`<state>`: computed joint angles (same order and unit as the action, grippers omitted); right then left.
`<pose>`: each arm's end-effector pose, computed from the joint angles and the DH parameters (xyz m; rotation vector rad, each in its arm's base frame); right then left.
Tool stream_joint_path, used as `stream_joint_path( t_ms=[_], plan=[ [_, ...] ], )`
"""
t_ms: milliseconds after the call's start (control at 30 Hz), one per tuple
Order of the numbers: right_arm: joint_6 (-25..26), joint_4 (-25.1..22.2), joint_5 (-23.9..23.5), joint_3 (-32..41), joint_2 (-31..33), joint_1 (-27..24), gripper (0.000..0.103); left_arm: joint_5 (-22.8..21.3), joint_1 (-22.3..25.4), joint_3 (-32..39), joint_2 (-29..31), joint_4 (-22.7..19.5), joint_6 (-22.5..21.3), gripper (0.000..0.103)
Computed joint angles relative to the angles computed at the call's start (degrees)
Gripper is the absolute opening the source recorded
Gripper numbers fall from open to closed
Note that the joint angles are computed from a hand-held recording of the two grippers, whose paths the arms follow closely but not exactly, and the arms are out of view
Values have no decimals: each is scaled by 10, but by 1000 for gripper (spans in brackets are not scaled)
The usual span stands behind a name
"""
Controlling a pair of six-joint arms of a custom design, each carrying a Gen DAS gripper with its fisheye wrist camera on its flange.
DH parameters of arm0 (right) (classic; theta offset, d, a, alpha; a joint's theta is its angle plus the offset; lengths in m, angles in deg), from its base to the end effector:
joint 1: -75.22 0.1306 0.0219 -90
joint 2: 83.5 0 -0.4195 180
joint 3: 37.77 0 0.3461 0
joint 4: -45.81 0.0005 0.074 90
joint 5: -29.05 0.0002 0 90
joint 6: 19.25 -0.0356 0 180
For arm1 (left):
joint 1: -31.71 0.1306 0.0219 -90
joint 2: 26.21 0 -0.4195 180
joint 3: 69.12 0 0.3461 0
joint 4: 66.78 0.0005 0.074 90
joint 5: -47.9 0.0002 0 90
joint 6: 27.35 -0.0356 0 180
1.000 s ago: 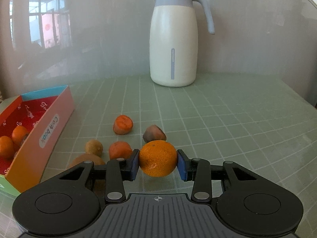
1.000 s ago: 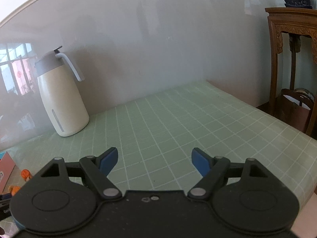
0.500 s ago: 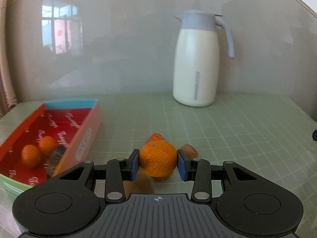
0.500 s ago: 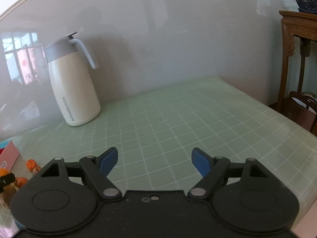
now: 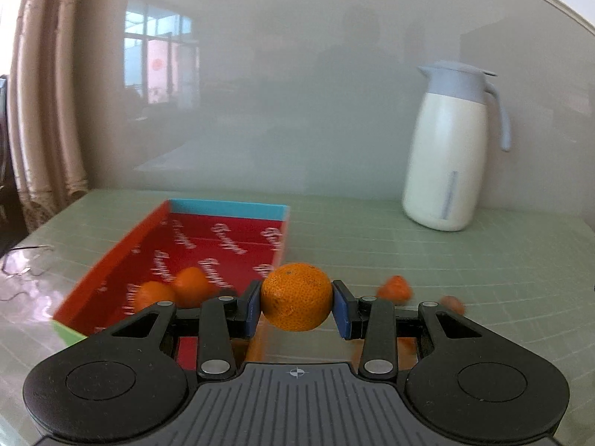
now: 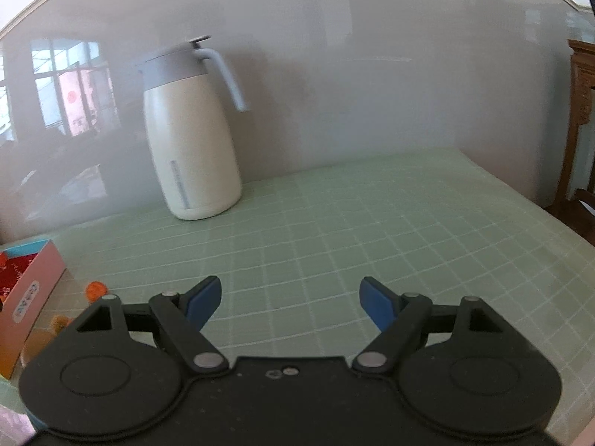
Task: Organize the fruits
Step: 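Carry the mandarin with the left tool into the box and release, then reach the right tool to the brown kiwi and grasp it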
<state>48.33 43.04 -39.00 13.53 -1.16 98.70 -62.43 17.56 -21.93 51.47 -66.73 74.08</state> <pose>0.3277 0.1273 0.3082 0.1982 2.1044 0.0622 0.3162 -0.0675 0.3103 -0.1621 2.0610 0.0991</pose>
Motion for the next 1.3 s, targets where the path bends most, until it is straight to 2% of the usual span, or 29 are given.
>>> stream_joint_path(
  t_ms=[200, 433, 633, 867, 900, 1000, 1067, 1167, 1300],
  plan=[
    [2, -5, 4, 13, 15, 25, 81, 21, 62, -9, -8, -1, -7, 40],
    [3, -8, 9, 25, 30, 49, 81, 43, 114, -14, -3, 10, -14, 40],
    [24, -12, 24, 32, 42, 66, 81, 44, 137, -7, 20, 16, -17, 40],
    [29, -12, 25, 28, 41, 64, 81, 29, 144, 5, 38, -6, -10, 40],
    [28, -12, 24, 28, 41, 64, 81, 32, 145, 3, 35, 0, -8, 43],
    [28, -12, 22, 29, 42, 66, 81, 13, 134, -4, 30, 15, -17, 82],
    [31, -11, 21, 30, 42, 70, 82, 0, 126, -9, 26, 28, -26, 83],
    [33, -11, 19, 30, 42, 74, 82, 0, 126, -10, 21, 23, -29, 84],
    [33, -11, 20, 31, 44, 77, 82, -15, 122, -14, 17, 34, -41, 98]
  ],
)
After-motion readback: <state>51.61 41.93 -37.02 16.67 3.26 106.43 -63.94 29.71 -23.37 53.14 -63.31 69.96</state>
